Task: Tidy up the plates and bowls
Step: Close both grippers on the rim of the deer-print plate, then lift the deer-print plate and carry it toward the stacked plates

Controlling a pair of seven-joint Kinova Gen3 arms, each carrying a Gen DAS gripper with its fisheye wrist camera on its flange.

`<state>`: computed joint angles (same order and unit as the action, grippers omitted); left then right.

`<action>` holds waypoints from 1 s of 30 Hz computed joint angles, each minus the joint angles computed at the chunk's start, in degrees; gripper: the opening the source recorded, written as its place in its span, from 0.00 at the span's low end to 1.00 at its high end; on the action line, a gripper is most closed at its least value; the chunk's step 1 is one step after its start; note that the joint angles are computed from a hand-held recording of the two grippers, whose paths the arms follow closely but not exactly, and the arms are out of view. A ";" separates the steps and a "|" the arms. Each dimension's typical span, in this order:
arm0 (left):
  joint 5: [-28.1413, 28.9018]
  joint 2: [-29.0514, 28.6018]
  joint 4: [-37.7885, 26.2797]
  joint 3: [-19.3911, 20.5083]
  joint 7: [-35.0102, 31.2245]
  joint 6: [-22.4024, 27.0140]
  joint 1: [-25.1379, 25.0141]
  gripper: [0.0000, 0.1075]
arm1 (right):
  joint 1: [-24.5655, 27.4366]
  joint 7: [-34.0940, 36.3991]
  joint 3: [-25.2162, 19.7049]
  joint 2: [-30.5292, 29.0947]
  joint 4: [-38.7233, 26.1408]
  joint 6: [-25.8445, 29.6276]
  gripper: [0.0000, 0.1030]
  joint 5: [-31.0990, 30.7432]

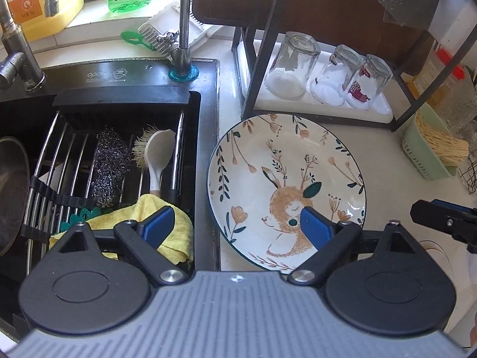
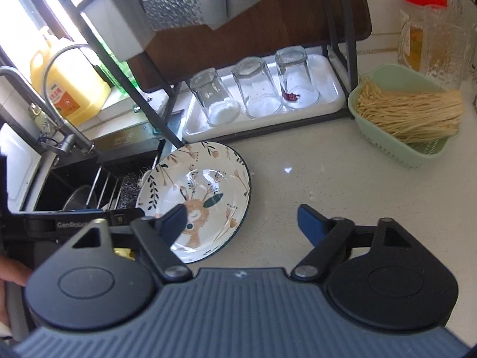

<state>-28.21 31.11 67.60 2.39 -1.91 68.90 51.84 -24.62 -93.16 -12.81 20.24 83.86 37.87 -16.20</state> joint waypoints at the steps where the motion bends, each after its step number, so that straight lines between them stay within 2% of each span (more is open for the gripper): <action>1: 0.47 -0.52 1.51 0.02 0.32 -1.74 -0.74 0.82 | -0.32 -0.54 0.21 0.88 -0.89 0.54 0.69 0.15; 5: 1.92 -1.82 5.85 0.36 -0.19 -7.43 -3.70 0.68 | -2.33 -3.36 1.48 3.77 -4.54 3.14 0.52 2.45; 8: 4.52 -2.29 8.12 1.54 -4.03 -11.68 -7.03 0.56 | -3.06 -4.93 1.77 5.63 -7.13 5.23 0.43 3.46; 11: 5.84 -1.51 8.03 1.58 -7.73 -12.54 -8.48 0.47 | -3.08 -4.94 1.42 7.17 -8.98 6.51 0.37 3.55; 14: 6.77 -1.65 9.45 0.62 -7.66 -14.64 -8.98 0.43 | -4.14 -5.71 1.84 8.67 -11.07 7.93 0.29 4.65; 16: 6.67 -2.13 11.00 0.21 -7.76 -17.20 -9.22 0.38 | -4.55 -6.79 2.06 9.25 -11.58 7.95 0.28 4.75; 22: 6.11 -2.10 11.60 -0.89 -7.72 -18.74 -9.60 0.28 | -6.95 -9.98 3.26 10.61 -13.17 9.35 0.21 7.44; 23: 6.24 -2.20 11.84 -0.94 -7.71 -19.24 -9.86 0.27 | -7.99 -10.65 4.00 10.73 -13.69 9.81 0.15 9.02; 24: 6.21 -2.29 12.11 -1.03 -7.71 -19.78 -9.99 0.27 | -8.49 -10.77 4.25 10.95 -14.17 10.12 0.13 10.08; 28: 5.84 -2.17 12.37 -1.30 -8.58 -20.96 -10.44 0.27 | -7.98 -10.00 3.61 12.02 -15.53 10.70 0.12 10.54; 30: 5.77 -1.48 11.01 -0.91 -10.32 -19.58 -10.56 0.27 | -7.66 -10.29 3.46 12.73 -16.10 10.91 0.12 10.00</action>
